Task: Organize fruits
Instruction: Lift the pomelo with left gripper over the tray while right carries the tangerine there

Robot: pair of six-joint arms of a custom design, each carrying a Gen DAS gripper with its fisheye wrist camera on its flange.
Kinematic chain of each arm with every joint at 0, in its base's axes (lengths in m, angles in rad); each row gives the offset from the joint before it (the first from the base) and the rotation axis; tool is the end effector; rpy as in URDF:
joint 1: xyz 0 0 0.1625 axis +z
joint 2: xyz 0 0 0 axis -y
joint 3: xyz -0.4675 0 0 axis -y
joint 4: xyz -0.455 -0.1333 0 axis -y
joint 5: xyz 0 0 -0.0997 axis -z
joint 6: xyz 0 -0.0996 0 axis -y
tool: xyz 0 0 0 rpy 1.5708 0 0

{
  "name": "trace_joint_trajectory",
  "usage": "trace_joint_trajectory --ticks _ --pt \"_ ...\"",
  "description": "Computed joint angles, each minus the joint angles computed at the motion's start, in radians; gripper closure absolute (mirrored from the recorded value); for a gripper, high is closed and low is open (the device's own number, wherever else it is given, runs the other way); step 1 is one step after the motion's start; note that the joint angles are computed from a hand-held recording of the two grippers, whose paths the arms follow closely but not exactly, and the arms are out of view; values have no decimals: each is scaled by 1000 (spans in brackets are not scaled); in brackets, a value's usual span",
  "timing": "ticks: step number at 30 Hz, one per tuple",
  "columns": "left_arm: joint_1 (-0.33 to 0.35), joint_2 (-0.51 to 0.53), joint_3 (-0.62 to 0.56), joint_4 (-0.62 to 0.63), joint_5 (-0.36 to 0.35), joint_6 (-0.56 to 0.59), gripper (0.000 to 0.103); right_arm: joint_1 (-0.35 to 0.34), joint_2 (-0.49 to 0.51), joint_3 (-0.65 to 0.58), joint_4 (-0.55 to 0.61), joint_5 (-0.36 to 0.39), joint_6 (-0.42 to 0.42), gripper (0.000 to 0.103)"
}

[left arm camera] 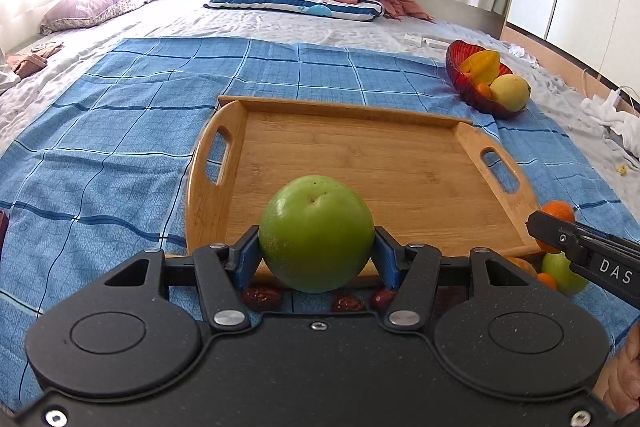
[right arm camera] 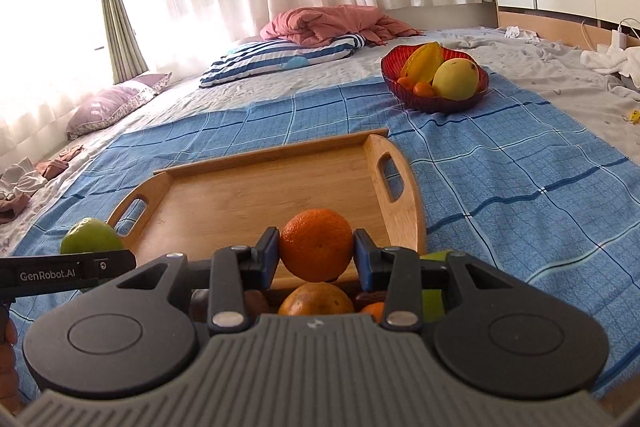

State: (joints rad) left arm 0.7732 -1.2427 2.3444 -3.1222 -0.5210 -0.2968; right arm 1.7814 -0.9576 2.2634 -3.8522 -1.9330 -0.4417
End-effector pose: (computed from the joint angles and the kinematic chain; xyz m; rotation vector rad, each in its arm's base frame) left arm -0.1813 -0.4839 0.1979 0.2653 2.2244 -1.1029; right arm 0.2048 -0.4892 0.1360 0.5514 -2.3623 1.2215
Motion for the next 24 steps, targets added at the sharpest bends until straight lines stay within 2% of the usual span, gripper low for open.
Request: trace_joint_trajectory --ticks 3,8,11,19,24 --pt "26 8 -34 13 -34 19 47 -2 -7 -40 99 -7 20 59" --pt "67 38 -98 66 -62 32 47 -21 -50 -133 385 -3 159 59" --pt "89 54 -130 106 -81 22 47 -28 -54 -175 475 -7 207 59" --pt "119 90 -171 136 -107 31 47 -31 -26 -232 576 -44 218 59" --pt "129 97 -179 145 -125 23 47 -24 -3 -237 560 -61 185 59"
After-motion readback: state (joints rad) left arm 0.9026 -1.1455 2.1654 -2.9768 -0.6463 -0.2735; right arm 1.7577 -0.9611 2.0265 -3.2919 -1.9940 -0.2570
